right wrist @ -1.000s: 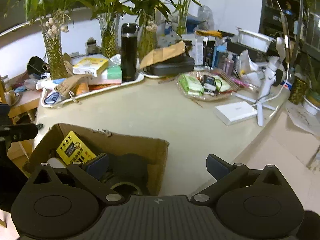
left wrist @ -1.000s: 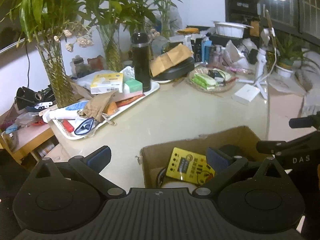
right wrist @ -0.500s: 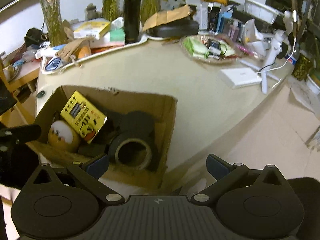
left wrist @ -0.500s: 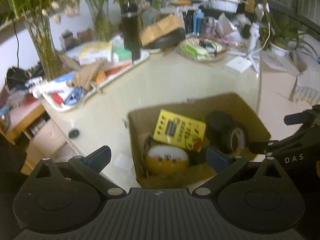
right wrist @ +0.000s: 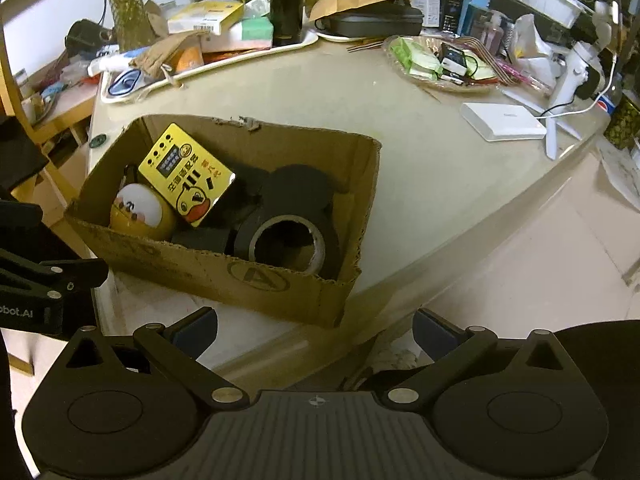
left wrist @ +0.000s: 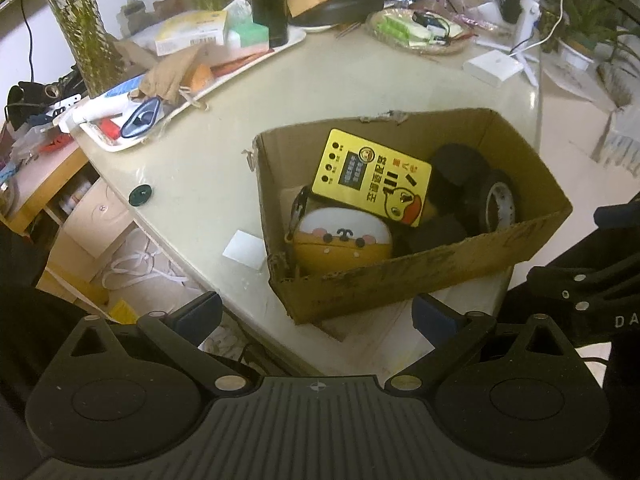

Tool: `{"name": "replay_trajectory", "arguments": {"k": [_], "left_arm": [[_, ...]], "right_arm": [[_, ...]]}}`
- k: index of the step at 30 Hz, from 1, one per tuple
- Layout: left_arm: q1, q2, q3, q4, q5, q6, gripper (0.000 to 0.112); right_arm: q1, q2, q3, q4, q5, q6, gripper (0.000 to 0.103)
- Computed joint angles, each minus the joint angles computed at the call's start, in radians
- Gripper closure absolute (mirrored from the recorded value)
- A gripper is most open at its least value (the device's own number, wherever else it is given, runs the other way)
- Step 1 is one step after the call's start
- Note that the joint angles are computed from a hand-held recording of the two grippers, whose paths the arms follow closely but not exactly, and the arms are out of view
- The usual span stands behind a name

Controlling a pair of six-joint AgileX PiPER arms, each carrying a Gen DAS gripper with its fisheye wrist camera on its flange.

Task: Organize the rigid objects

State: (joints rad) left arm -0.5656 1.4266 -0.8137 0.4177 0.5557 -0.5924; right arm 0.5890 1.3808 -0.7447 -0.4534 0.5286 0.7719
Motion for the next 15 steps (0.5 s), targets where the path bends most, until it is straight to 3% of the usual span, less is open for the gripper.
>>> {"name": "replay_trajectory", "arguments": {"k": [15], "left_arm": [[-0.004, 0.014, -0.006, -0.012, -0.001, 0.023, 0.009]], "right_arm": [[-0.012, 0.01, -0.005, 0.023, -0.007, -0.023, 0.0]]}}
